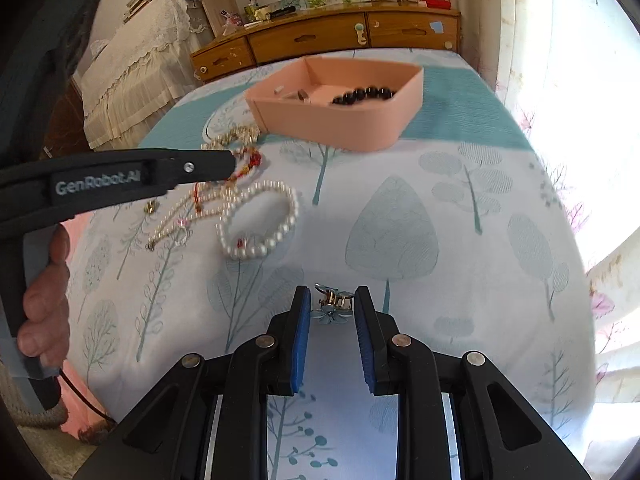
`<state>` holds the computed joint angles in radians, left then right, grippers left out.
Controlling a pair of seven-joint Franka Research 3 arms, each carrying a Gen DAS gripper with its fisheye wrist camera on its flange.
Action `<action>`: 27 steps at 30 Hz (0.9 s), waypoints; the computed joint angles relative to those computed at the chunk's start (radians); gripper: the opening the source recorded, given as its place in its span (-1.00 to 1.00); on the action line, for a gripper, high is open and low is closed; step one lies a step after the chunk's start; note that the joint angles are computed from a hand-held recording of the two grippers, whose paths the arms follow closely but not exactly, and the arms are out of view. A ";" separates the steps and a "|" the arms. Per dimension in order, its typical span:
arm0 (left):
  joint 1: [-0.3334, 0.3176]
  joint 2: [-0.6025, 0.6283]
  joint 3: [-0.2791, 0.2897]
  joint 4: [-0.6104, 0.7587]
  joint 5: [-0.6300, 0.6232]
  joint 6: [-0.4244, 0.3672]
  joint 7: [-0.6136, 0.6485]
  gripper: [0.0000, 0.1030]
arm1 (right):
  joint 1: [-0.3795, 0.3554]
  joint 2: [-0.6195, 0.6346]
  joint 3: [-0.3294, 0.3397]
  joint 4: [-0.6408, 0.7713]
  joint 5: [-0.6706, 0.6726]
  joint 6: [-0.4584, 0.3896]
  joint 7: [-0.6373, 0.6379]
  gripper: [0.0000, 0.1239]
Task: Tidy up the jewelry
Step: 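Lower the charm into the pink box with the left gripper while the right drops the flower charm there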
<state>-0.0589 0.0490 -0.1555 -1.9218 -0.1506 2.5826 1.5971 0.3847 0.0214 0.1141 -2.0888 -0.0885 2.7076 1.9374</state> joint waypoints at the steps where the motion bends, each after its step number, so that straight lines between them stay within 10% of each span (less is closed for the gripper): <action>1: 0.002 0.008 0.002 0.022 0.000 -0.003 0.000 -0.66 | -0.001 0.005 -0.003 0.019 -0.031 0.003 0.014 -0.64; 12: 0.016 0.239 0.005 0.400 0.122 -0.095 -0.123 -0.65 | 0.001 0.202 -0.061 0.390 -0.113 -0.024 0.073 -0.64; 21: -0.017 0.528 0.008 0.799 0.246 -0.242 -0.245 -0.65 | 0.025 0.481 -0.129 0.807 -0.028 -0.248 0.043 -0.64; 27: -0.008 0.560 -0.007 0.807 0.252 -0.230 -0.219 -0.63 | 0.031 0.619 -0.143 0.992 0.008 -0.347 0.025 -0.55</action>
